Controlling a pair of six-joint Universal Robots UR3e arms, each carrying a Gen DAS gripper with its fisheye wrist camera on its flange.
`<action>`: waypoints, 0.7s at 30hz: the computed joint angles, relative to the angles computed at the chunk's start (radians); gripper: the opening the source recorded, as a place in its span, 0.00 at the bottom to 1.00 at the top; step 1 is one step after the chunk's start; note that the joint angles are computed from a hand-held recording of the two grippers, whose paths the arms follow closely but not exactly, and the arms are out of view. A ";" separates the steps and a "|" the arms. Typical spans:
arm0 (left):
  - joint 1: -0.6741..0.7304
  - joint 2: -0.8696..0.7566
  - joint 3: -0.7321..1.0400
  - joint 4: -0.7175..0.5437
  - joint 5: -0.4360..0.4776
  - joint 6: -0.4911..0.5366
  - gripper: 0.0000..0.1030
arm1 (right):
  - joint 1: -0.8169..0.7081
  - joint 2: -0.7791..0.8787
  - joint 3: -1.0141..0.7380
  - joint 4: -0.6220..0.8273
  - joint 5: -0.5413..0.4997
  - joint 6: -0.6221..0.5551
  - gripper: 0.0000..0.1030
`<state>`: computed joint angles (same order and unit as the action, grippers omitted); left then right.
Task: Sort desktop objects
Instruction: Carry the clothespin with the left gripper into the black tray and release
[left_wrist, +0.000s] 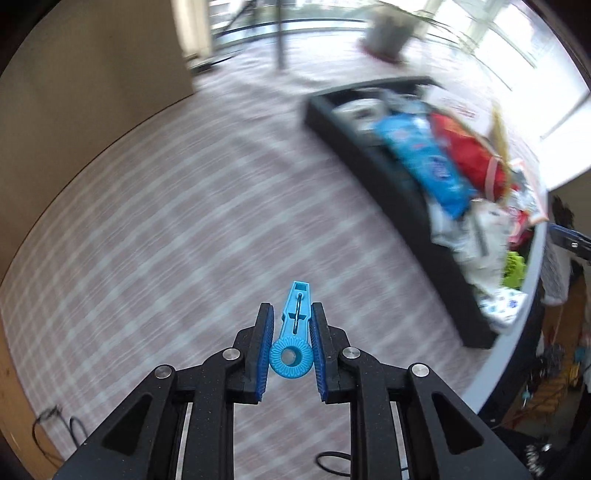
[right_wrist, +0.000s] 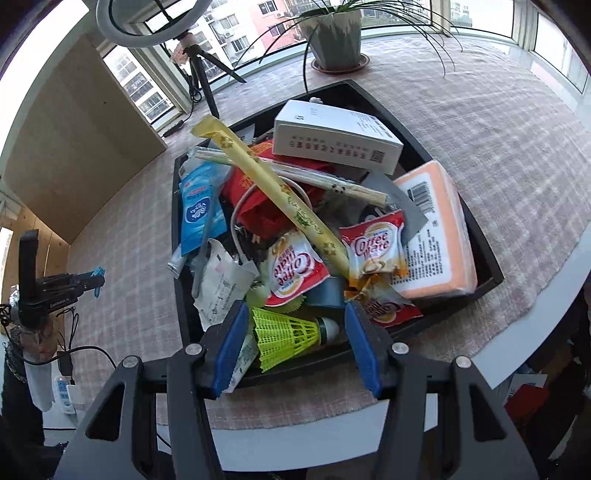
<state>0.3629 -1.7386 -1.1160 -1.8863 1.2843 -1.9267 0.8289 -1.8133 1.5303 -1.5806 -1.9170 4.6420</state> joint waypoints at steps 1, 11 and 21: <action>-0.008 0.004 0.046 -0.068 -0.008 0.031 0.18 | 0.009 -0.011 0.013 0.004 -0.003 0.021 0.52; -0.401 0.078 0.123 -0.213 -0.103 -0.056 0.18 | 0.121 -0.082 0.074 0.076 -0.040 0.257 0.52; -0.643 0.054 0.127 -0.188 -0.086 -0.206 0.18 | 0.191 -0.103 0.095 0.117 -0.051 0.388 0.53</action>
